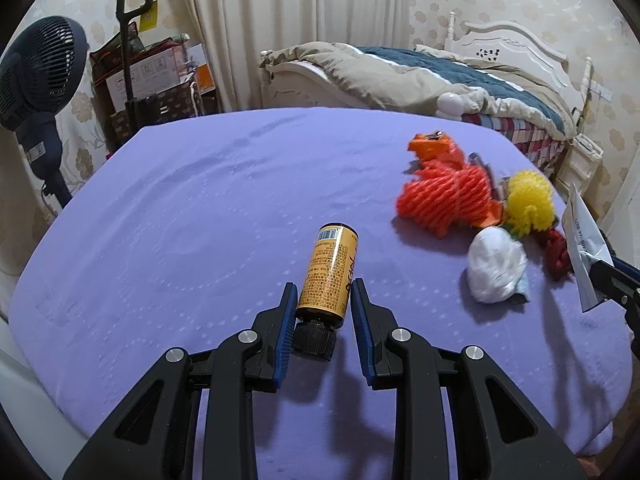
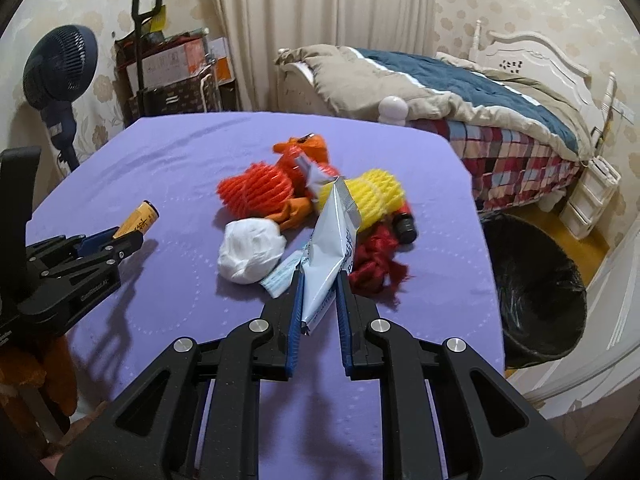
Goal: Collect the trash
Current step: 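Carry the tan bottle and white packet over the bin and open both tools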
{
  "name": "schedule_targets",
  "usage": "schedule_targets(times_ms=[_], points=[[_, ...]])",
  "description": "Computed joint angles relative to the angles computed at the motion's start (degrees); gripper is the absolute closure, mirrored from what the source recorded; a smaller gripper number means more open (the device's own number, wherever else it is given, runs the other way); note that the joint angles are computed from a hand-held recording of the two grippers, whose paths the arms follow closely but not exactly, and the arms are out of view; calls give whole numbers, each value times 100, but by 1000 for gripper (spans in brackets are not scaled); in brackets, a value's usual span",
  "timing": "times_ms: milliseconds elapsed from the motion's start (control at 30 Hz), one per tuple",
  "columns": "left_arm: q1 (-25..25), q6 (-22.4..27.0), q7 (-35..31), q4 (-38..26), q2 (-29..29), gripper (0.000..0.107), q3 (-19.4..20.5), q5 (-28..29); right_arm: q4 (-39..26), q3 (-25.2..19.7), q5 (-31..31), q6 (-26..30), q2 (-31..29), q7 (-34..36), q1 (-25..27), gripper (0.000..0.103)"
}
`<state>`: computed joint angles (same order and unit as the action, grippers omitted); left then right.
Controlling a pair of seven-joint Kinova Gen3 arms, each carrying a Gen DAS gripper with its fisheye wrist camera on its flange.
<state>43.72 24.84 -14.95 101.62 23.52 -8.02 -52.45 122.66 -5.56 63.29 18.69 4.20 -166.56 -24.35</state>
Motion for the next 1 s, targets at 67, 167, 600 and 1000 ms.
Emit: schedule_targets(times_ms=[67,167,600,1000], points=[[32,24,-28,-91,16,79,31,-15,-4,51,-57,-16,-44,57,82,87],[69,20,-141,-263,62,79,98,-17,21,96,-56,-49,-121,37,216,87],[256,3,-1654,-1569,641,79,388,868,57,363,137,-273,-234,-118,1082,87],[286,467,-3497,-3422,1625,79,819,2082,-47,980,-89,-671,83,199,1805,87]])
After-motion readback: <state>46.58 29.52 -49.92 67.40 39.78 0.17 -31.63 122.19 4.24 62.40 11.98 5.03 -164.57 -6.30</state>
